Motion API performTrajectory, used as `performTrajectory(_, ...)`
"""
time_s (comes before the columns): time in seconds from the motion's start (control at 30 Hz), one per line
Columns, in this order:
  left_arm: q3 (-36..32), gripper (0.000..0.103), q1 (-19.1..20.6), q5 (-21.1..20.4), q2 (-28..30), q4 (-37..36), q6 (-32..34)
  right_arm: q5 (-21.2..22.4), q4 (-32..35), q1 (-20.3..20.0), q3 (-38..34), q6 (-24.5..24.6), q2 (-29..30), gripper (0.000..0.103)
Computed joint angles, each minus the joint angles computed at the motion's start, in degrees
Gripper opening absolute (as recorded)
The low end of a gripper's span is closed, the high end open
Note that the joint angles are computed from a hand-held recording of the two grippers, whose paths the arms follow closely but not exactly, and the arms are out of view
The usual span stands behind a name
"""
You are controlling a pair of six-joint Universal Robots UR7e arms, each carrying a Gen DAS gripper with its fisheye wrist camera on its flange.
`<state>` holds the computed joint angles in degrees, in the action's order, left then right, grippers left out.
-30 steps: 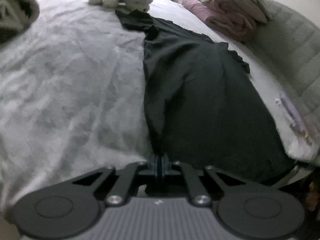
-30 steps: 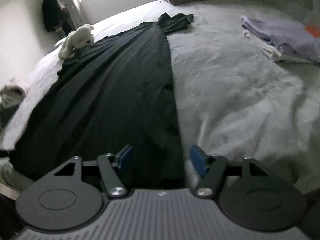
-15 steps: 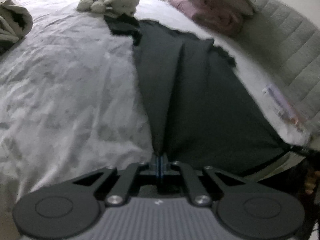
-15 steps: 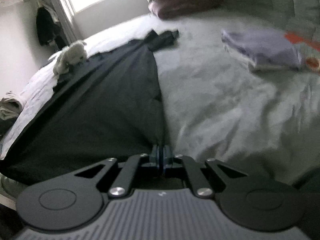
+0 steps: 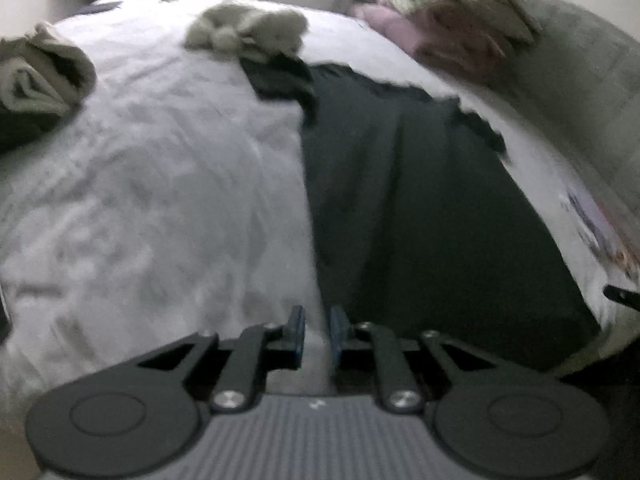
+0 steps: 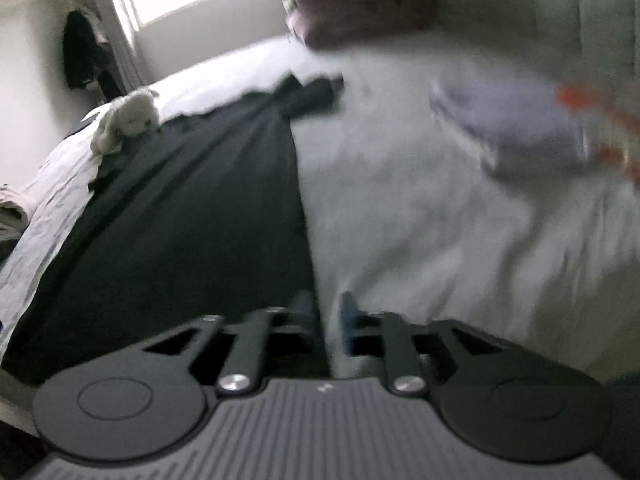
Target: Fold clothes
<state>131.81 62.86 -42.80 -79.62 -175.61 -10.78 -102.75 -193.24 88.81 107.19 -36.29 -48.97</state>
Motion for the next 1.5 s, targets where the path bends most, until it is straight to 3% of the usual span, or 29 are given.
performTrajectory(0.2,-9.43,0.013,1.67,-0.19,9.63,-5.88,3.93,2.92,10.56,2.67,-8.05,-7.48,3.89,0.058)
performTrajectory(0.5,-21.4,0.013,4.38,-1.55,19.18,-7.73,7.75,-1.28,22.54,6.1,-23.39,-22.05,12.5,0.06)
performTrajectory(0.67,-29.4,0.013,6.65,-2.49,24.12,-5.79,11.33,-0.91,30.36,6.72,-33.92,-21.9,17.72,0.06)
performTrajectory(0.8,-35.46,0.013,7.7,-0.13,28.22,-3.41,12.46,-0.23,35.6,7.01,-41.09,-21.79,21.7,0.063)
performTrajectory(0.97,-41.5,0.013,8.4,1.26,32.71,-6.26,18.44,2.84,43.59,7.46,-52.73,-17.86,27.84,0.063)
performTrajectory(1.07,-44.59,0.013,9.43,1.69,34.84,-3.08,18.7,5.17,47.83,7.43,-60.72,-17.22,32.65,0.064)
performTrajectory(1.17,-47.15,0.014,10.25,4.36,37.43,-1.92,22.56,4.47,52.48,6.91,-67.4,-20.11,37.17,0.064)
performTrajectory(1.27,-47.75,0.016,10.85,4.37,38.4,-5.31,27.62,2.96,54.54,6.3,-69.14,-24.43,38.52,0.065)
performTrajectory(1.4,-48.0,0.014,11.64,4.61,37.44,-4.32,23.51,1.26,57.7,5.22,-67.72,-24.29,35.74,0.071)
performTrajectory(1.5,-48.07,0.012,11.82,5.16,37.51,-4.99,24.12,0.39,59.89,4.18,-65.89,-24.84,33.06,0.072)
